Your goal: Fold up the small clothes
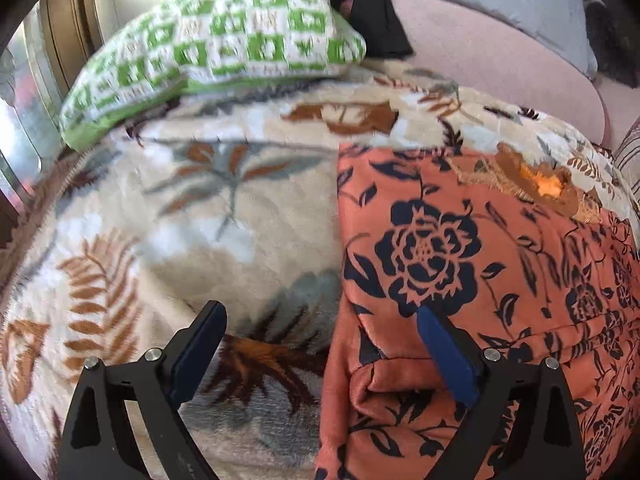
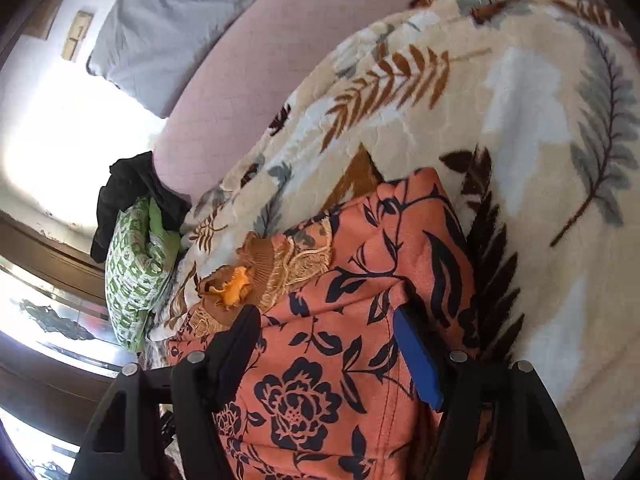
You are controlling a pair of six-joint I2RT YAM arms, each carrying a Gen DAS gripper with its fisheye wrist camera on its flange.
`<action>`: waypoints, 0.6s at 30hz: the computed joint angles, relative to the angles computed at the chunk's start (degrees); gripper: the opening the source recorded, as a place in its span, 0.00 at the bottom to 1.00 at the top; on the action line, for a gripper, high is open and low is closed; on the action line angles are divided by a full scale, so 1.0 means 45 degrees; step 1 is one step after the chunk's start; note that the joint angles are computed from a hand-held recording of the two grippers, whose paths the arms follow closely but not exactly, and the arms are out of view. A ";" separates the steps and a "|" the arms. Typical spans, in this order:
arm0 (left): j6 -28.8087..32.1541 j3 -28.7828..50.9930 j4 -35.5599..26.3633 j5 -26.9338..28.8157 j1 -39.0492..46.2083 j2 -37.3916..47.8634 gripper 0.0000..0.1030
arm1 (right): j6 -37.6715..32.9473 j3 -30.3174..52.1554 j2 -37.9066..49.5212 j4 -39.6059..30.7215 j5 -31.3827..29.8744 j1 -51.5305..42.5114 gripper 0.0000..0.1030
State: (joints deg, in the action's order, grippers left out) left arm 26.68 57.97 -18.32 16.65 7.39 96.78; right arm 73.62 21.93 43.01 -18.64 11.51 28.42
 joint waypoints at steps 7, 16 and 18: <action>0.0506 0.0000 -0.0350 -0.1755 -0.0335 0.0525 0.94 | 0.3435 -0.1209 -0.0031 -0.0005 0.1238 0.3897 0.72; 0.0292 0.0411 -0.0442 -0.1721 -0.0426 0.0802 0.94 | 0.2791 -0.0457 -0.0493 -0.0080 0.2110 0.4843 0.81; 0.0184 0.0116 -0.0066 -0.1240 -0.0183 0.0784 0.94 | 0.3577 -0.1616 0.0170 0.0954 0.0493 0.3960 0.79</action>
State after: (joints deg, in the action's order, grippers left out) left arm 27.51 58.49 -18.62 11.07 6.56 100.31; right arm 89.71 14.66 43.77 -14.35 13.73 46.24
